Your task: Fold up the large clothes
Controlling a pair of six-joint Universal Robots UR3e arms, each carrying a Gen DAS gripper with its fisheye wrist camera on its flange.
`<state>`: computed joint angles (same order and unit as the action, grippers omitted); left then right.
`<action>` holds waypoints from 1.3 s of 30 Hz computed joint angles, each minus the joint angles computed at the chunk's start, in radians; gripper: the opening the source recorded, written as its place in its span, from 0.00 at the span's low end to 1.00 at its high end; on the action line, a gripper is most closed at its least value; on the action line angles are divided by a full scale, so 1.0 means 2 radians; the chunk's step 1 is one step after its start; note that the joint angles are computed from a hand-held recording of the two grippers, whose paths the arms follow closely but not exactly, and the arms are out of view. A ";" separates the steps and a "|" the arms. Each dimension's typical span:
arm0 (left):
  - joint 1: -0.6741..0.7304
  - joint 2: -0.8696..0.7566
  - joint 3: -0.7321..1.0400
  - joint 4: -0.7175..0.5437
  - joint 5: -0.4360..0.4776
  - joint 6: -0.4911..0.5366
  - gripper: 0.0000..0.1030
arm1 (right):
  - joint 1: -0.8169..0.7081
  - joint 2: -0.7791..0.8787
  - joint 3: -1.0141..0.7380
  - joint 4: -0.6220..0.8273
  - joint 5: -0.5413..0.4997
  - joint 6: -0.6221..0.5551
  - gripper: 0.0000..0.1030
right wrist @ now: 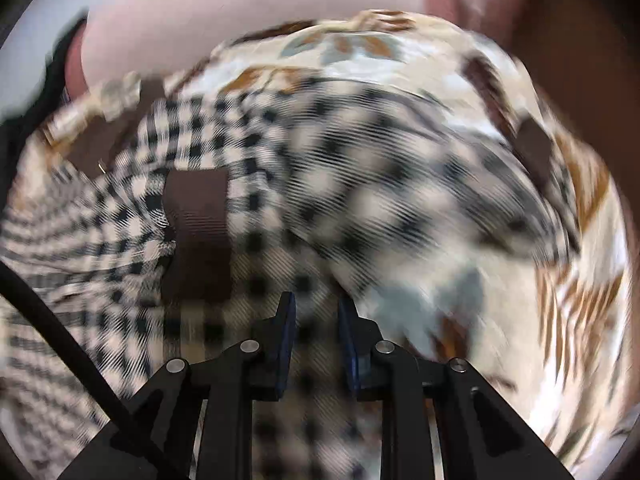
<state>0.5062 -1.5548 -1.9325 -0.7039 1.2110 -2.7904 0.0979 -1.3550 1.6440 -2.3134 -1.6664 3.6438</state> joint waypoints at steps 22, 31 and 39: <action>0.040 0.223 -0.083 -0.157 -0.015 0.036 0.55 | -0.250 -0.102 0.149 -0.123 0.045 -0.172 0.64; -0.025 0.198 -0.077 -0.135 0.050 -0.007 0.55 | -0.183 0.061 0.042 -0.162 -0.074 -0.209 0.30; -0.021 0.215 -0.085 -0.141 0.047 0.000 0.55 | -0.317 -0.077 0.161 -0.200 -0.004 -0.163 0.09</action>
